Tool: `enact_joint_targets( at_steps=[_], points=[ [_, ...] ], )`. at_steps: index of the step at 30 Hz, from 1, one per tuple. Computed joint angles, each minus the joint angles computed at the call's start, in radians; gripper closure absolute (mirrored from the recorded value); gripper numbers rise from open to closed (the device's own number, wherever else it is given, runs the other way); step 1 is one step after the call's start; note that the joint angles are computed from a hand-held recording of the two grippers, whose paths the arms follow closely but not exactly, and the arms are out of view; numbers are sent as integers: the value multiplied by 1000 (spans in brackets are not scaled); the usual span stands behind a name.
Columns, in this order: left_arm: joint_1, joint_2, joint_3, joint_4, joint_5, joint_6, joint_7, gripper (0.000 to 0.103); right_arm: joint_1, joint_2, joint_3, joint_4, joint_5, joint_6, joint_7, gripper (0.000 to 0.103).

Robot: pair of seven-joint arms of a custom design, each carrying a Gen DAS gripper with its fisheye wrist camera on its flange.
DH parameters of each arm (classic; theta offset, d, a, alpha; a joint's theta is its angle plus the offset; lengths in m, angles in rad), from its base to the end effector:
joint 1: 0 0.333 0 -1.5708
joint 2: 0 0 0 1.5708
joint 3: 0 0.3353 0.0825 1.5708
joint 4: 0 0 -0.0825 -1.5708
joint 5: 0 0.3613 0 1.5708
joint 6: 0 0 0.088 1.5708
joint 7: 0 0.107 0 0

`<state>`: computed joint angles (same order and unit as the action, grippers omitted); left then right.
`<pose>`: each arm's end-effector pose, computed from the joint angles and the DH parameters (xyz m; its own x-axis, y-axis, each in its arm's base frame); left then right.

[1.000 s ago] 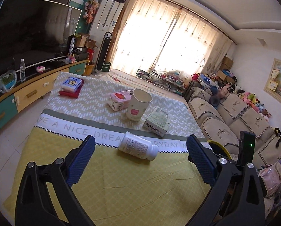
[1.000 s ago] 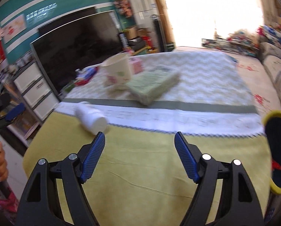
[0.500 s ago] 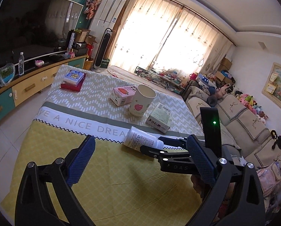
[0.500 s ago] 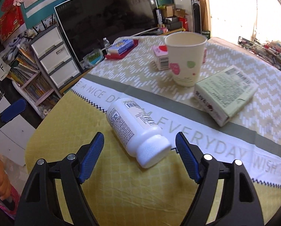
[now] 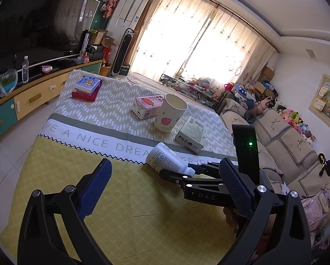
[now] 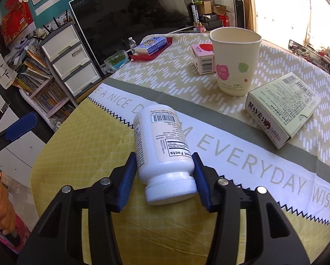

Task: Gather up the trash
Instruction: 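Carry the pill bottle over the yellow bin and open the right gripper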

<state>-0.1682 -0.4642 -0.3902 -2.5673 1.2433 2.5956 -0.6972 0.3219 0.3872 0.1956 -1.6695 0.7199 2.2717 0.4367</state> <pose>0.3279 -0.2382 0.4758 0.4276 -0.8094 0.4025 -0.3308 -0.5545 -0.7636 0.5845 0.3316 0.4417 0.9352 -0.2709 -0.2280 -0.3541 -0.7187 -0.5984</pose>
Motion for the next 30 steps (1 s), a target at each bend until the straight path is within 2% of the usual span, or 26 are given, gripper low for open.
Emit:
enact_joint_targets(
  at_steps=[10, 16, 21, 26, 30],
  points=[
    [-3, 40, 7, 29, 29, 8, 2, 7, -51, -63, -16, -54, 113, 5, -26, 55],
    [-18, 76, 10, 63, 19, 0, 38, 7, -87, -61, -50, -53, 131, 52, -10, 55],
    [-28, 125, 17, 101, 5, -5, 74, 7, -151, -46, -78, -42, 170, 119, 16, 55],
    [-42, 181, 23, 151, -5, -16, 115, 7, -211, -19, -105, -21, 184, 245, 71, 55],
    [-57, 237, 32, 202, -13, -23, 154, 7, -240, 31, -129, 17, 123, 360, 158, 55]
  ],
)
